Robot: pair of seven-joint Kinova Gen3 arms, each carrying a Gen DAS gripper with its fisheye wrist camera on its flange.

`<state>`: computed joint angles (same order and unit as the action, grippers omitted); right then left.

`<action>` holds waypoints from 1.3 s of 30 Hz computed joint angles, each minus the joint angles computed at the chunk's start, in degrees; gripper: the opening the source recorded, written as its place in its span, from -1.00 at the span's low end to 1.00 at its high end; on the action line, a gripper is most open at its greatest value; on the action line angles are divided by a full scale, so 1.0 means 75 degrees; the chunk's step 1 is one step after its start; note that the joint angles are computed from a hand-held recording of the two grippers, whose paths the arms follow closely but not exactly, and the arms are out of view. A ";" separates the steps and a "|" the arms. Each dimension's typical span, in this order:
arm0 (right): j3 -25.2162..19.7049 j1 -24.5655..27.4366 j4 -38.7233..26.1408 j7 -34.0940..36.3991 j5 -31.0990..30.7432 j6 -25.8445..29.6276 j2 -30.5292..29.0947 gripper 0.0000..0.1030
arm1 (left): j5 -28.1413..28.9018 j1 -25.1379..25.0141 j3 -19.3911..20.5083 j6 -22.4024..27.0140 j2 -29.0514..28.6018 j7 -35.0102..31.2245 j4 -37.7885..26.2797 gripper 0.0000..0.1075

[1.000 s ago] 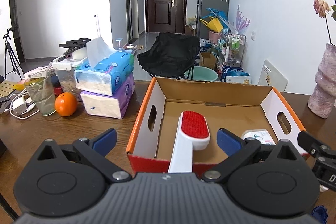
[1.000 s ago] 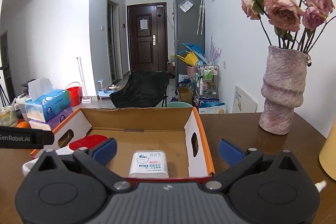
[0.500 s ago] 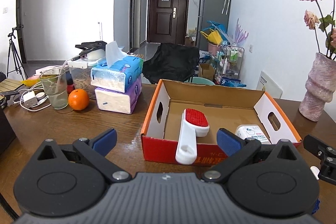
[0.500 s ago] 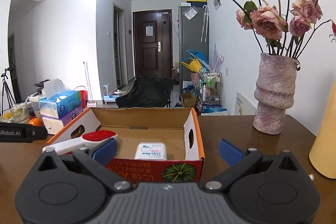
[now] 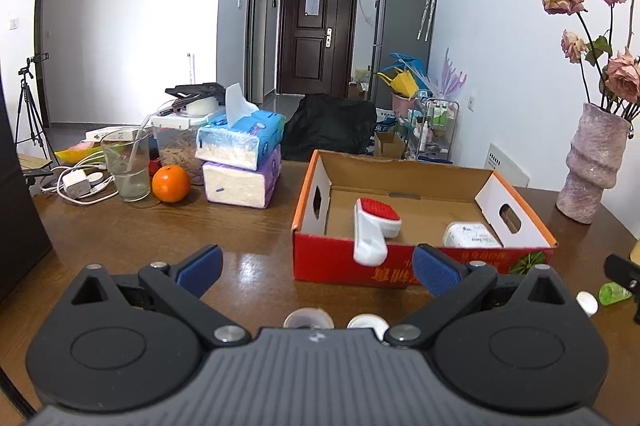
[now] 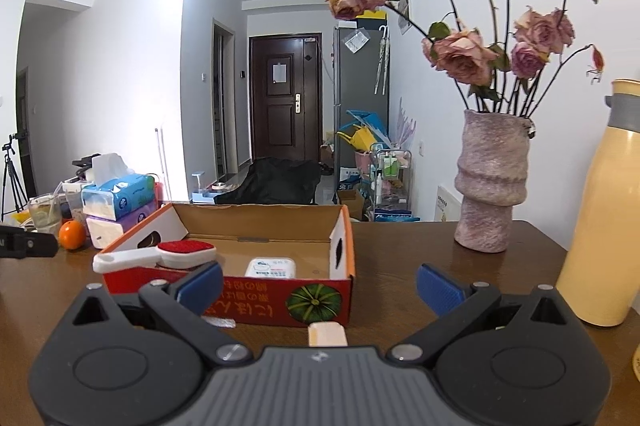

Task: Organize rigid objects
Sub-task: 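Withdraw both open tools from the box back over the table, then grasp the tape roll with the left tool while the right tool grasps the green spray bottle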

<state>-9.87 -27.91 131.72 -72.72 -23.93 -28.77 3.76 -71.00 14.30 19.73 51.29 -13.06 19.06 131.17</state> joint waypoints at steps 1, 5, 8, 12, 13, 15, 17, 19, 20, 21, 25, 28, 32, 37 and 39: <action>0.0002 0.0015 0.0110 -0.0022 0.0031 -0.0067 -0.0053 1.00 | 0.0035 0.0036 0.0056 0.0050 -0.0044 0.0034 0.0058 0.92; -0.0031 0.0131 0.0522 -0.0260 0.0272 -0.0397 -0.0177 1.00 | 0.0119 0.0126 0.0204 0.0171 -0.0183 0.0041 0.0273 0.92; -0.0054 0.0207 0.0811 -0.0444 0.0395 -0.0656 -0.0203 1.00 | 0.0076 0.0163 0.0342 0.0238 -0.0313 0.0302 0.0510 0.92; -0.0078 0.0245 0.1127 -0.0390 0.0429 -0.0908 -0.0224 1.00 | -0.0064 0.0235 0.0535 0.0386 -0.0375 0.0666 0.0762 0.92; -0.0093 0.0226 0.1197 -0.0266 0.0320 -0.0976 -0.0222 1.00 | -0.0066 0.0272 0.0519 0.0390 -0.0380 0.0629 0.0790 0.92; -0.0136 0.0160 0.1329 0.0023 0.0047 -0.1120 -0.0224 1.00 | -0.0036 0.0340 0.0579 0.0494 -0.0341 0.0659 0.0857 0.92; -0.0164 0.0109 0.1438 0.0235 -0.0147 -0.1271 -0.0199 1.00 | -0.0061 0.0414 0.0597 0.0538 -0.0304 0.0794 0.0939 0.92; -0.0167 0.0104 0.1616 0.0163 -0.0029 -0.1560 -0.0148 1.00 | -0.0110 0.0485 0.0571 0.0491 -0.0329 0.1028 0.1077 0.92; -0.0160 0.0107 0.1686 0.0138 0.0017 -0.1636 -0.0142 1.00 | -0.0124 0.0511 0.0565 0.0484 -0.0334 0.1141 0.1132 0.92; -0.0145 0.0120 0.1720 0.0117 0.0064 -0.1617 -0.0153 1.00 | -0.0141 0.0538 0.0563 0.0481 -0.0341 0.1241 0.1193 0.92; -0.0057 0.0310 0.1854 -0.0334 0.0652 -0.1528 -0.0209 1.00 | -0.0144 0.0637 0.0526 0.0459 -0.0335 0.1476 0.1384 0.92; 0.0005 0.0457 0.1920 -0.0591 0.1040 -0.1491 -0.0218 1.00 | -0.0159 0.0691 0.0490 0.0455 -0.0259 0.1619 0.1497 0.92; 0.0046 0.0551 0.1912 -0.0581 0.1047 -0.1339 -0.0190 1.00 | -0.0265 0.0724 0.0343 0.0361 -0.0125 0.1884 0.1633 0.92; 0.0153 0.0731 0.1834 -0.0764 0.1323 -0.1212 -0.0079 1.00 | -0.0531 0.0710 0.0017 0.0107 0.0119 0.2106 0.1713 0.92; 0.0209 0.0828 0.1785 -0.0898 0.1524 -0.1159 -0.0018 1.00 | -0.0749 0.0642 -0.0189 -0.0114 0.0286 0.2231 0.1739 0.92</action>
